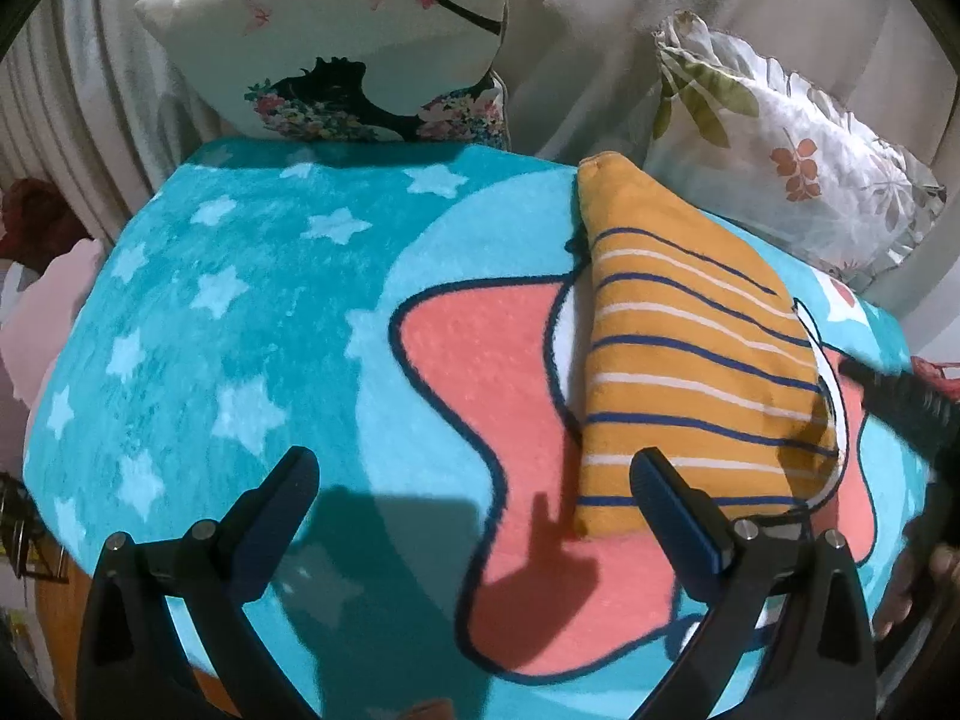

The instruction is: Fold small clothes

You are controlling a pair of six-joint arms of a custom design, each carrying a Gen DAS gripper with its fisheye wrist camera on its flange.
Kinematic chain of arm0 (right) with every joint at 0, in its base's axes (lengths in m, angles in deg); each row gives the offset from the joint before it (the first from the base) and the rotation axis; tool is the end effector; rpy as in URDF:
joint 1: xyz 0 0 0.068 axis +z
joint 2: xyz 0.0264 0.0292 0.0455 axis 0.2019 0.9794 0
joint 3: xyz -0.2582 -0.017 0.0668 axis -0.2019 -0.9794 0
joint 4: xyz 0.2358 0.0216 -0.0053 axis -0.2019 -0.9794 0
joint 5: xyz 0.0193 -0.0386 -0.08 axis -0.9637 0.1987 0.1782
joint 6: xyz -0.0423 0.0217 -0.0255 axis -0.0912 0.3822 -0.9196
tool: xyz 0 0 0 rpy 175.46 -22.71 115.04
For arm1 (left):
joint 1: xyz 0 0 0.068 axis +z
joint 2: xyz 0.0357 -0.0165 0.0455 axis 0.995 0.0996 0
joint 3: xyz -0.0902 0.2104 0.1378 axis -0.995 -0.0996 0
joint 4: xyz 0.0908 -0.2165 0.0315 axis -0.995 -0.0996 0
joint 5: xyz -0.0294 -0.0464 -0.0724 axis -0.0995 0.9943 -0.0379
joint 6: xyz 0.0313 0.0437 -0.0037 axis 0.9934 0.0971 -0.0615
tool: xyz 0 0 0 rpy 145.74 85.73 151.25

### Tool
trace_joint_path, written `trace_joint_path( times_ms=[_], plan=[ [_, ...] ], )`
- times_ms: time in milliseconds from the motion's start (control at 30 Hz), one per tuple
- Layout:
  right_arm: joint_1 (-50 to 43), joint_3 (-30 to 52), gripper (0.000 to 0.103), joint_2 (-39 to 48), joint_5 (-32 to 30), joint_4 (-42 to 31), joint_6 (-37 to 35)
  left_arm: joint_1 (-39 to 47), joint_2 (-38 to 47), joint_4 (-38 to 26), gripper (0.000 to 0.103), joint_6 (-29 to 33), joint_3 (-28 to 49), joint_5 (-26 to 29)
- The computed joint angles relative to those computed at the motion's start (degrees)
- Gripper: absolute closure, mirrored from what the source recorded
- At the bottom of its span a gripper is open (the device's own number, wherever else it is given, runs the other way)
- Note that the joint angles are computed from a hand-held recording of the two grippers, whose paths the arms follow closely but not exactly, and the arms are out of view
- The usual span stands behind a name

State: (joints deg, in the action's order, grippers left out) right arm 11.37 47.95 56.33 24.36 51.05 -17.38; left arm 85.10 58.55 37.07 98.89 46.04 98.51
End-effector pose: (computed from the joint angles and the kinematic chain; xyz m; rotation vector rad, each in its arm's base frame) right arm 0.2193 -0.0032 0.2274 0.8026 2.4521 0.1479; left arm 0.2986 -0.0031 0.2566 0.3577 2.6236 -0.1987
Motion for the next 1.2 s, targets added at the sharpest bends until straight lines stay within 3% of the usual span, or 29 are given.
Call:
trace_joint_path(
  times_ms=[167,267,367,533,700,900,1000,1200],
  plan=[
    [-5.0,5.5,0.027,11.0,-11.6,6.8,-4.0,-4.9,-2.0,2.1,0.000,-3.5,-2.6,-3.3],
    [-3.4,9.6,0.028,20.0,-9.4,3.5,-5.5,-8.3,-2.6,3.2,0.000,-5.1,-3.5,-5.5],
    [-3.9,4.6,0.028,12.8,-9.6,4.5,-4.2,-11.6,-3.2,4.1,0.000,-7.9,-4.5,-5.0],
    [-6.5,-1.7,0.027,-1.5,-2.8,-2.3,-6.2,-18.9,3.7,8.5,0.000,-9.9,-5.5,-2.4],
    [-17.3,-5.7,0.027,-10.1,-7.2,-8.6,-10.8,-23.6,10.2,13.2,0.000,-11.4,-6.3,-9.7],
    [-25.0,-6.6,0.027,-16.4,-10.4,-13.6,-15.8,-21.8,8.2,9.0,0.000,-12.0,-4.9,-8.3],
    [-23.4,-6.2,0.027,-18.9,-9.1,-15.1,-15.2,-20.6,3.7,7.0,0.000,-13.1,-6.5,-8.8],
    [-7.2,-5.1,0.026,-18.9,1.3,-13.5,-7.6,-16.9,-6.6,4.6,0.000,-12.6,-10.4,-8.9]
  ],
)
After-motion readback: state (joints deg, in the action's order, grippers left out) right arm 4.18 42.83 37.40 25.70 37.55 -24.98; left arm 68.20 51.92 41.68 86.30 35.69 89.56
